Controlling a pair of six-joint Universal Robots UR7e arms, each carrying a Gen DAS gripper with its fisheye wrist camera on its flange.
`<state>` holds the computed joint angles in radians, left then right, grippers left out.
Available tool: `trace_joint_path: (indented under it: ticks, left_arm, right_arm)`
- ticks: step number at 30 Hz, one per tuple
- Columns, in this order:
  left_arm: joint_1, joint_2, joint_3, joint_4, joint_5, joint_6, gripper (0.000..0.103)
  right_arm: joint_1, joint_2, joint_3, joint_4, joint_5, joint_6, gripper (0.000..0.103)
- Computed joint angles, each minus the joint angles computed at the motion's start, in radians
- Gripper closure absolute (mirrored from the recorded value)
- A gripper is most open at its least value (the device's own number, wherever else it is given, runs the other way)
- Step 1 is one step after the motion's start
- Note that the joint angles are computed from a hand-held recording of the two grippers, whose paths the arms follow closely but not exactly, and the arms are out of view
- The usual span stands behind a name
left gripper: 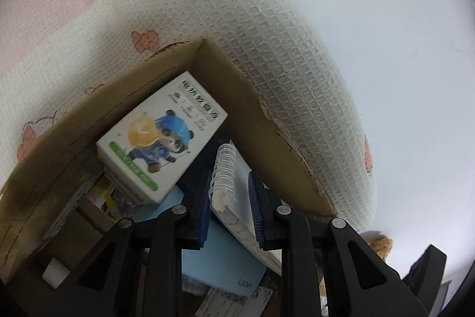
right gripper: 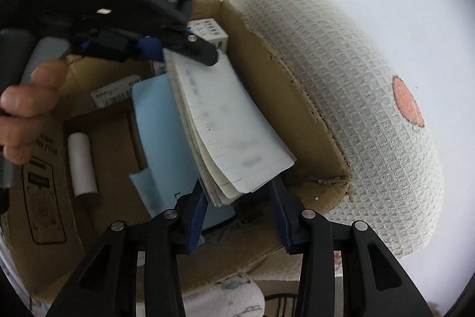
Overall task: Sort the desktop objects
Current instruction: 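Lower the notepad upright into the box beside the blue case, open left gripper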
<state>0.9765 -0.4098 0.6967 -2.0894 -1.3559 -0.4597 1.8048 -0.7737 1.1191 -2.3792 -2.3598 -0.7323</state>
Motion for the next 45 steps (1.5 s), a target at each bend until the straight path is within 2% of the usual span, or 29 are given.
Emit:
trace_joint_path:
  ticks: [3,6,10,13,15,17,18,23,26,30,33,35,39,45]
  left_arm:
    - [-0.002,0.026,-0.039,0.026,-0.005,0.003,0.077]
    - [-0.009,0.048,-0.070,0.052,0.012,0.001,0.076]
    - [-0.011,0.047,-0.062,0.030,0.017,-0.022,0.076]
    - [-0.011,0.042,-0.060,0.045,0.019,-0.035,0.075]
    - [-0.018,0.055,-0.095,0.105,0.049,-0.022,0.061]
    - [-0.021,0.078,-0.158,0.194,0.055,-0.015,0.059]
    - [-0.019,0.075,-0.159,0.198,0.035,-0.011,0.059]
    - [-0.012,0.003,-0.028,0.080,-0.016,-0.029,0.058]
    - [0.003,-0.037,0.051,0.014,-0.074,-0.080,0.058]
    - [0.002,-0.074,0.132,-0.029,-0.066,-0.086,0.063]
    - [0.004,-0.089,0.174,-0.064,-0.081,-0.095,0.069]
    - [0.009,-0.093,0.189,-0.086,-0.100,-0.116,0.069]
    - [0.027,-0.108,0.231,-0.145,-0.164,-0.165,0.076]
    - [0.029,-0.104,0.251,-0.172,-0.176,-0.196,0.080]
  right_arm:
    - [-0.001,-0.022,0.018,0.001,0.038,-0.033,0.064]
    - [-0.003,-0.036,0.010,0.059,0.078,-0.014,0.064]
    - [-0.001,-0.032,0.024,0.010,0.068,-0.081,0.064]
    - [-0.012,-0.015,-0.006,0.071,0.094,-0.069,0.064]
    - [-0.016,-0.002,-0.022,0.085,0.090,-0.071,0.064]
    - [-0.015,0.010,-0.038,0.090,0.088,-0.082,0.064]
    - [-0.014,0.015,-0.046,0.089,0.079,-0.085,0.064]
    - [-0.009,0.030,-0.051,0.035,0.028,-0.154,0.064]
    - [-0.013,0.022,-0.051,0.064,0.039,-0.146,0.064]
    - [-0.015,0.005,-0.030,0.108,0.040,-0.150,0.064]
    - [-0.016,-0.006,0.005,0.077,0.030,-0.197,0.064]
    - [-0.017,-0.012,0.019,0.068,0.029,-0.212,0.064]
    - [-0.025,-0.035,0.012,0.140,0.065,-0.166,0.064]
    - [-0.050,-0.048,-0.092,0.394,0.185,0.003,0.064]
